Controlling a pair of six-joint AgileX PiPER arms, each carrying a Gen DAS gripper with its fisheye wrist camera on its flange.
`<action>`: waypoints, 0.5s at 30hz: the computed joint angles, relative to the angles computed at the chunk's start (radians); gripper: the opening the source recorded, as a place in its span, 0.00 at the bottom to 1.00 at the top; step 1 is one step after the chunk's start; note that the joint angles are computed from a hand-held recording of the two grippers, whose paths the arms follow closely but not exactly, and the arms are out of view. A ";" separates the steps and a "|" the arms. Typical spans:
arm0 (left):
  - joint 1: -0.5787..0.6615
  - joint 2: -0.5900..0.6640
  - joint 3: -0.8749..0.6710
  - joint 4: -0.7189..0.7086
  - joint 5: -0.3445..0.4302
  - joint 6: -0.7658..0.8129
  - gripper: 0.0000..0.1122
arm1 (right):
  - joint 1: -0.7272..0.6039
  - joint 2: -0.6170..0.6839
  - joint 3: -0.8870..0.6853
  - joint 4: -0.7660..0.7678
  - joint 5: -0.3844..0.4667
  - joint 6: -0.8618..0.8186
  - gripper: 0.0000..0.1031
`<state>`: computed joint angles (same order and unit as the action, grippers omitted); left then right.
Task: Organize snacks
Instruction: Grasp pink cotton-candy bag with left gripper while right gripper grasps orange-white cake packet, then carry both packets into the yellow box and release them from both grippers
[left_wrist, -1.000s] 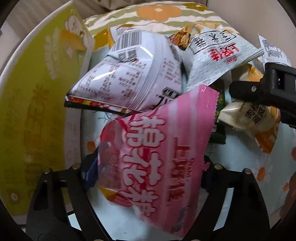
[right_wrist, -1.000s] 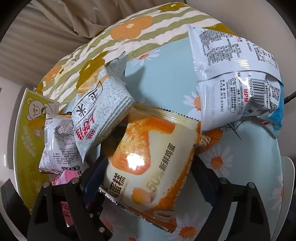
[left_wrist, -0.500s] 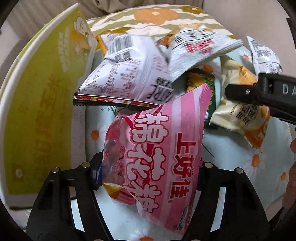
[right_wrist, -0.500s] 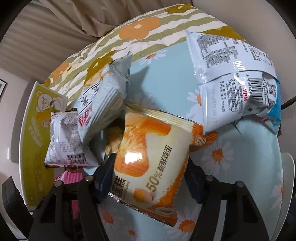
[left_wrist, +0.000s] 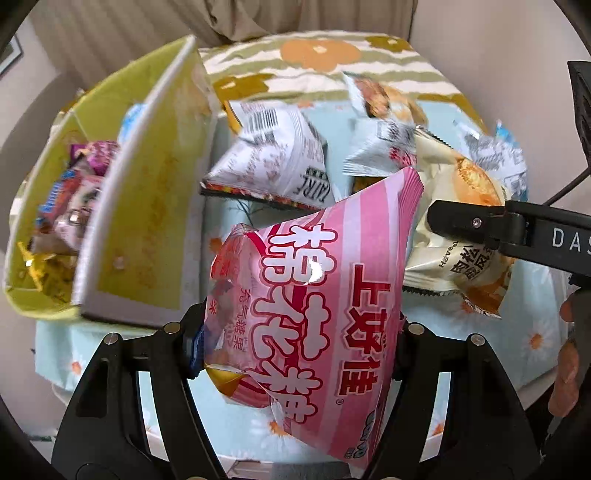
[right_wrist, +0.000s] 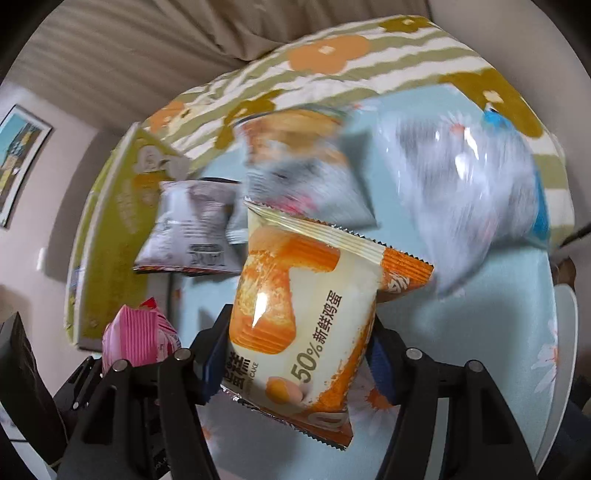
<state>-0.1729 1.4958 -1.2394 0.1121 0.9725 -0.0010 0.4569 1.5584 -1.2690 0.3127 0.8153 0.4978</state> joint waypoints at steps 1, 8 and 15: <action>-0.004 -0.012 -0.012 0.005 0.013 -0.011 0.59 | -0.003 -0.007 -0.008 0.013 0.008 -0.023 0.59; 0.005 -0.054 -0.145 -0.001 0.103 -0.045 0.59 | 0.009 0.013 -0.201 -0.007 0.110 -0.101 0.59; 0.119 -0.038 -0.325 -0.085 0.162 0.010 0.59 | 0.032 0.110 -0.500 -0.036 0.241 -0.182 0.59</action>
